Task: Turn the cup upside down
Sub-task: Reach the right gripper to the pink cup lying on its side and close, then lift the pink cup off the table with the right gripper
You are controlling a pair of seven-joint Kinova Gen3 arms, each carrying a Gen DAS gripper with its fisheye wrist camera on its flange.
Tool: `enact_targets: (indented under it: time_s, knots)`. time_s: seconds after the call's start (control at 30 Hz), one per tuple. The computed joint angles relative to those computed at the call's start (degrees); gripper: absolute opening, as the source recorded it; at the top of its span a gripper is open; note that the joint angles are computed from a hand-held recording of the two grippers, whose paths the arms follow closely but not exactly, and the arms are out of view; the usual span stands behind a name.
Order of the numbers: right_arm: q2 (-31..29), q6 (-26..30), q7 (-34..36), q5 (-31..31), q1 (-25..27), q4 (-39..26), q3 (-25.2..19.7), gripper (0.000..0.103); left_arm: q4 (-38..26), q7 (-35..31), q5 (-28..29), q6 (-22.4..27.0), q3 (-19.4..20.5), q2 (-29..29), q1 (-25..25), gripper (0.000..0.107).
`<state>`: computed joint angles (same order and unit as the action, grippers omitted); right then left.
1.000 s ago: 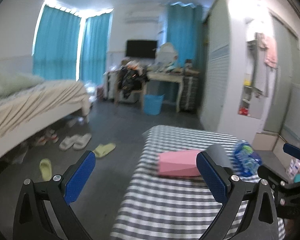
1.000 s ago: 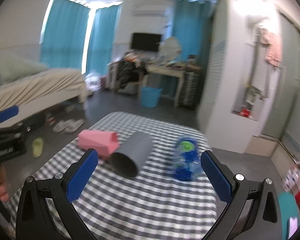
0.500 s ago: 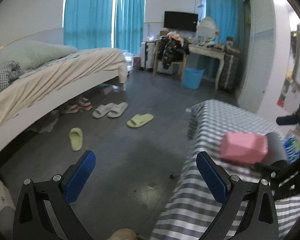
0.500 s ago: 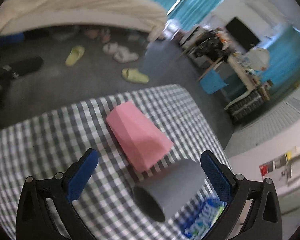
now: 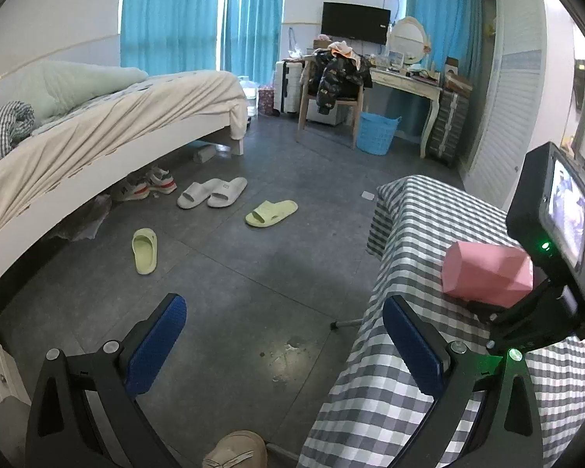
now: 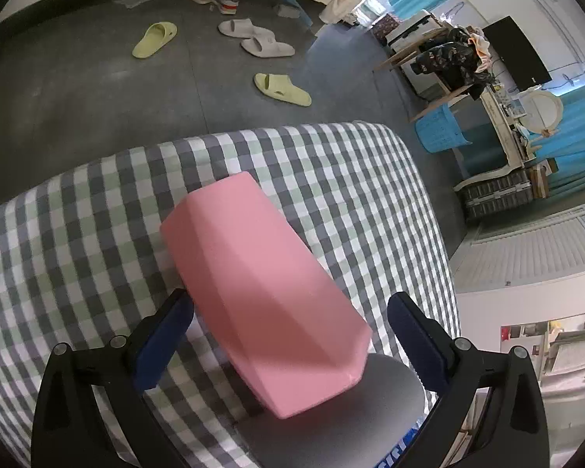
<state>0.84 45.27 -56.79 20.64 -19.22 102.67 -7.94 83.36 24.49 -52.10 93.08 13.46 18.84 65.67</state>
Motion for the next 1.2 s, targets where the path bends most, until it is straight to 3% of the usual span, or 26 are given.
enact_targets:
  time_s: [0.1,0.23,0.33,0.4,0.6,1.0,1.2]
  knots:
    - [0.6,-0.7,-0.4,-1.1,0.3,-0.5,0.3,0.096,0.4,0.7,0.3,-0.2,0.0,-0.2,0.0,0.103]
    - [1.1,0.8,-0.9,-1.1,-0.4,-1.4,0.0,0.08,0.7,1.0,0.5,-0.3,0.2,-0.4,-0.2,0.103]
    - [0.4,0.6,-5.0,1.9,-1.5,-0.3,-0.6,0.072,0.7,1.1,0.3,-0.5,0.3,-0.5,-0.2,0.103]
    - [-0.1,1.5,-4.8,0.5,-1.5,-0.7,-0.6,0.069,0.5,1.2,0.0,-0.5,0.3,-0.2,-0.1,0.103]
    - [-4.9,4.5,-6.5,-4.1,-0.9,-1.2,-1.5,0.067,1.1,3.1,-1.9,-1.1,0.5,-0.6,1.1,0.103]
    - [-20.5,19.5,-9.5,-19.2,4.6,-0.6,2.8,0.067,0.8,5.4,-5.1,0.0,1.7,-0.9,3.5,0.103]
    - [-24.5,23.5,-18.3,-24.4,10.1,3.9,5.6,0.067,-1.0,3.1,-6.4,-0.9,1.5,0.4,4.8,0.103]
